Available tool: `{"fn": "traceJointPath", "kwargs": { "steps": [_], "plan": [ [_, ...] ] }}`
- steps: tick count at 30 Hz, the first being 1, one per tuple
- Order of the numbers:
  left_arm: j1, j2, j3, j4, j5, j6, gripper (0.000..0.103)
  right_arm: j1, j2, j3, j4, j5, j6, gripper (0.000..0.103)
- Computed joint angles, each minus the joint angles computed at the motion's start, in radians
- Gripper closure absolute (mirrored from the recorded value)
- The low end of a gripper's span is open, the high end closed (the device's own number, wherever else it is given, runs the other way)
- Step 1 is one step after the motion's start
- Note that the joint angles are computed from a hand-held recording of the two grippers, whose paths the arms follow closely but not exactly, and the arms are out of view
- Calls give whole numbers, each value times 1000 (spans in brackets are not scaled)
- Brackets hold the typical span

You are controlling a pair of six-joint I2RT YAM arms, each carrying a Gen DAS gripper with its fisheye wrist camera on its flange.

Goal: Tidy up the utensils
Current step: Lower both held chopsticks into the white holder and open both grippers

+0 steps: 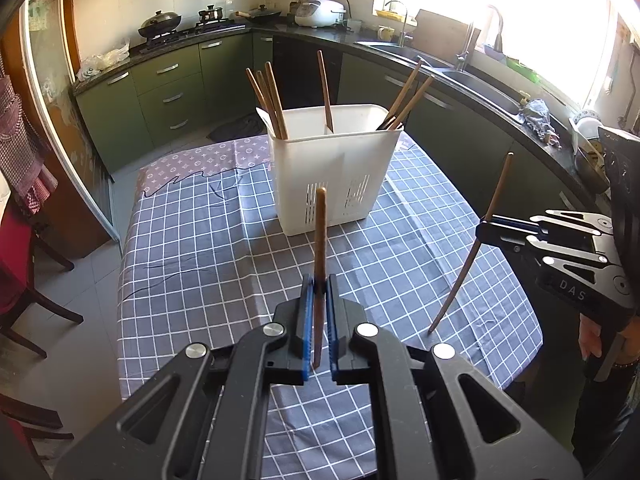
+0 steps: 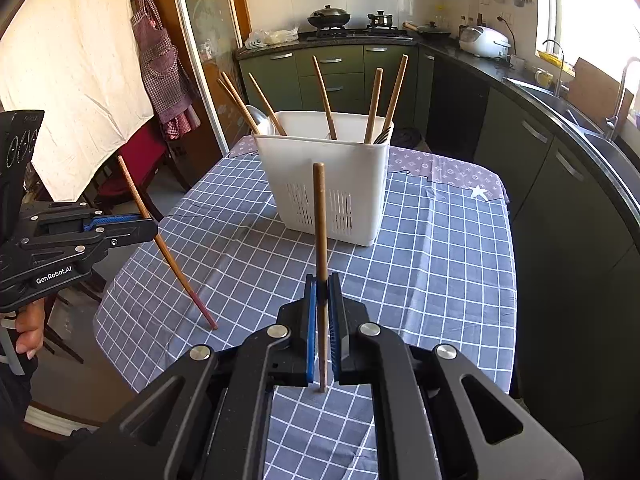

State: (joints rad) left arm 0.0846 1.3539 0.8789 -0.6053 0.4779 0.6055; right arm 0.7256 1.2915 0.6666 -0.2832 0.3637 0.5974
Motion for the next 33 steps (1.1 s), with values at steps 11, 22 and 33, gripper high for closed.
{"fn": "traceJointPath", "kwargs": {
  "steps": [11,22,33],
  "plan": [
    [-27,-20,3,-4,-13,-12,97,-10,12,-6,43,-12,-20,96],
    [-73,-26,117,-90,4,-43,97,-4,-77,27,7,4,-49,96],
    [-190,29,478,-171,23,-207,97,-17,-115,25,-4,-21,-72,96]
  ]
}}
